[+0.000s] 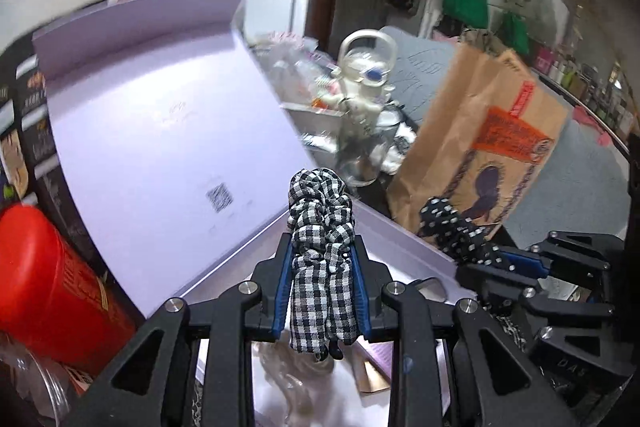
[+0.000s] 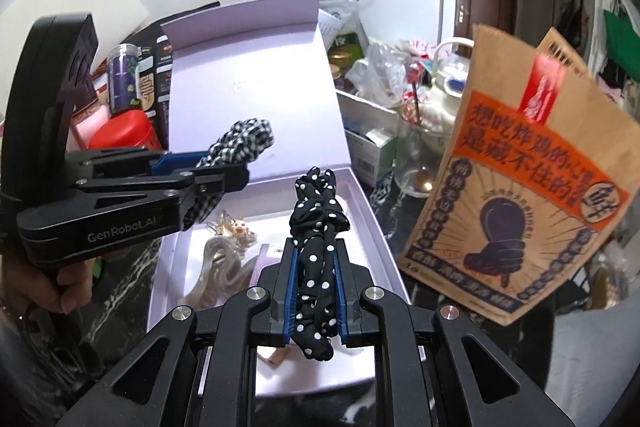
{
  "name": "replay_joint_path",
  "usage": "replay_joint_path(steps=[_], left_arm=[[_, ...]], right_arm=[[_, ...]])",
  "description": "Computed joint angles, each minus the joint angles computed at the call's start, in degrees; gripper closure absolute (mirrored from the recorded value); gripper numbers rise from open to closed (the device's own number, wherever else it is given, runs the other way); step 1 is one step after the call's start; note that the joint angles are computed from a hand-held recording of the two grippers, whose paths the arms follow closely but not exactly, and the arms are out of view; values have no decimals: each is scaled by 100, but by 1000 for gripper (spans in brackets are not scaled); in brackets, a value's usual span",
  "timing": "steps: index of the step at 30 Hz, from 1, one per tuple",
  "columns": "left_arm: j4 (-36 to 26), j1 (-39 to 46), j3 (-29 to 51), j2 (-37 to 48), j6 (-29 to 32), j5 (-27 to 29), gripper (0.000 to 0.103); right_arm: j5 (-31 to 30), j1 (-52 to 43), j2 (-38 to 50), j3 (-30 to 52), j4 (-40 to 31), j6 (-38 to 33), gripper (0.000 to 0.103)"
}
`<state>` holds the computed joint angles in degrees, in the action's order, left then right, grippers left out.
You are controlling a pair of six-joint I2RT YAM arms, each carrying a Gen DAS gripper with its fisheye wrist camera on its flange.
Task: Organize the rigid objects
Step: 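Carry both scrunchies over the lavender box with both grippers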
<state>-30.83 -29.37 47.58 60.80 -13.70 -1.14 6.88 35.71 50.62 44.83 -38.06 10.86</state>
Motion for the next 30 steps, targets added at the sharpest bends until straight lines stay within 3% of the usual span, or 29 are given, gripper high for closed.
replay_joint_path(steps=[6, 10, 14, 30], left_arm=[[81, 111, -39, 266, 134, -19, 77], [157, -191, -53, 543, 216, -749, 77], [258, -8, -72, 745, 263, -401, 77], [191, 70, 118, 1426, 195, -255, 77]], right_arm=[[-184, -150, 210, -140, 238, -86, 87], [-198, -282, 364, -202, 266, -113, 87], [-343, -483, 511, -259, 344, -115, 87], [-306, -440, 1125, -322, 638, -48, 87]])
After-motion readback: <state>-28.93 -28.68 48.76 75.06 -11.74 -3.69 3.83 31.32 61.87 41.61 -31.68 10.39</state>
